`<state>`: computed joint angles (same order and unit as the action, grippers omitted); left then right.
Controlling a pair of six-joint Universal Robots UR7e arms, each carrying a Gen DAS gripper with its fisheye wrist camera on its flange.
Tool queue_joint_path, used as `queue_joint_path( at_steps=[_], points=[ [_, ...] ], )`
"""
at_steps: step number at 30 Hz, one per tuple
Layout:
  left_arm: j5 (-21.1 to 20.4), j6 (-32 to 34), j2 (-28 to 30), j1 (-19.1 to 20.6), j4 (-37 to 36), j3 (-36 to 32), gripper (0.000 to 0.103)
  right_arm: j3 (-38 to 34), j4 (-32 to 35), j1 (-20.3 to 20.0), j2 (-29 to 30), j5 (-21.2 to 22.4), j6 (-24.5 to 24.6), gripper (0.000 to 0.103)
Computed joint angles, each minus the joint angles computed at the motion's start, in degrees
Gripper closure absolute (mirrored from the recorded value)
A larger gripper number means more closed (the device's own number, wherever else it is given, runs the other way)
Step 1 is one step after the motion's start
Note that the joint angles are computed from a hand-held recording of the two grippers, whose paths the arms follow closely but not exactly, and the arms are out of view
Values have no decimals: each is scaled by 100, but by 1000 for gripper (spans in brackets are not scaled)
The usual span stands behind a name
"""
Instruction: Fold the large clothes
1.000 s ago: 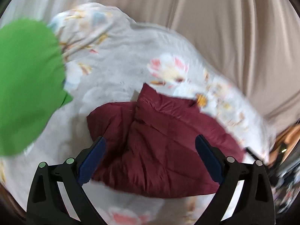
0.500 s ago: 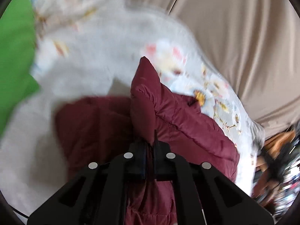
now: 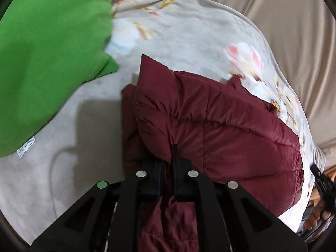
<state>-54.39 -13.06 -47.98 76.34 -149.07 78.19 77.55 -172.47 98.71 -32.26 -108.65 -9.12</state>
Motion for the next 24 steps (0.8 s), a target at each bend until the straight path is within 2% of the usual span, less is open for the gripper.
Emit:
queue_joint_path(
  at_steps=[2, 4, 5, 6, 7, 10, 14, 16, 17, 18, 19, 20, 21, 22, 24],
  points=[
    [-84, -133, -126, -29, -24, 99, 79, -491, 454, 127, 405, 178, -132, 95],
    [-55, -306, -411, -95, -323, 442, 54, -1143, 1072, 267, 895, 253, -265, 97],
    [7, -351, -572, -135, -578, 663, 47, -1383, 1291, 316, 1081, 292, -314, 98],
    [95, -425, -724, -177, -804, 884, 32, -1752, 1676, 358, 1351, 343, -342, 100],
    [169, -568, -869, -203, -977, 1078, 23, -2017, 1956, 379, 1538, 301, -329, 101],
    [-139, -1049, -1069, -80, -971, 1358, 12, -2778, 2509, 416, 2151, -249, -385, 101],
    [-914, -1847, -697, 300, -426, 1046, 13, -3168, 2798, 355, 2413, -282, -195, 103],
    [-1079, -1981, -528, 369, -645, 1006, 9, -3244, 2885, 344, 2443, -298, -197, 103],
    [-1136, -1942, -420, 393, -730, 938, 10, -3304, 2935, 331, 2467, -256, -174, 103],
    [-1197, -1915, -332, 410, -751, 856, 22, -3266, 2931, 304, 2439, -176, -125, 103],
    [-1349, -1931, -242, 425, -762, 745, 44, -3273, 2959, 263, 2430, -45, -33, 103],
    [-1459, -1920, -200, 391, -738, 645, 55, -3283, 2982, 219, 2423, 78, 39, 103],
    [-1509, -1798, -187, 328, -817, 593, 75, -3217, 2965, 184, 2370, 209, 112, 103],
    [-1386, -1656, -185, 202, -801, 537, 82, -3151, 2943, 170, 2324, 263, 149, 103],
    [-1308, -1091, -199, -160, -1051, 484, 88, -2803, 2775, 149, 2098, 334, 243, 103]
  ],
)
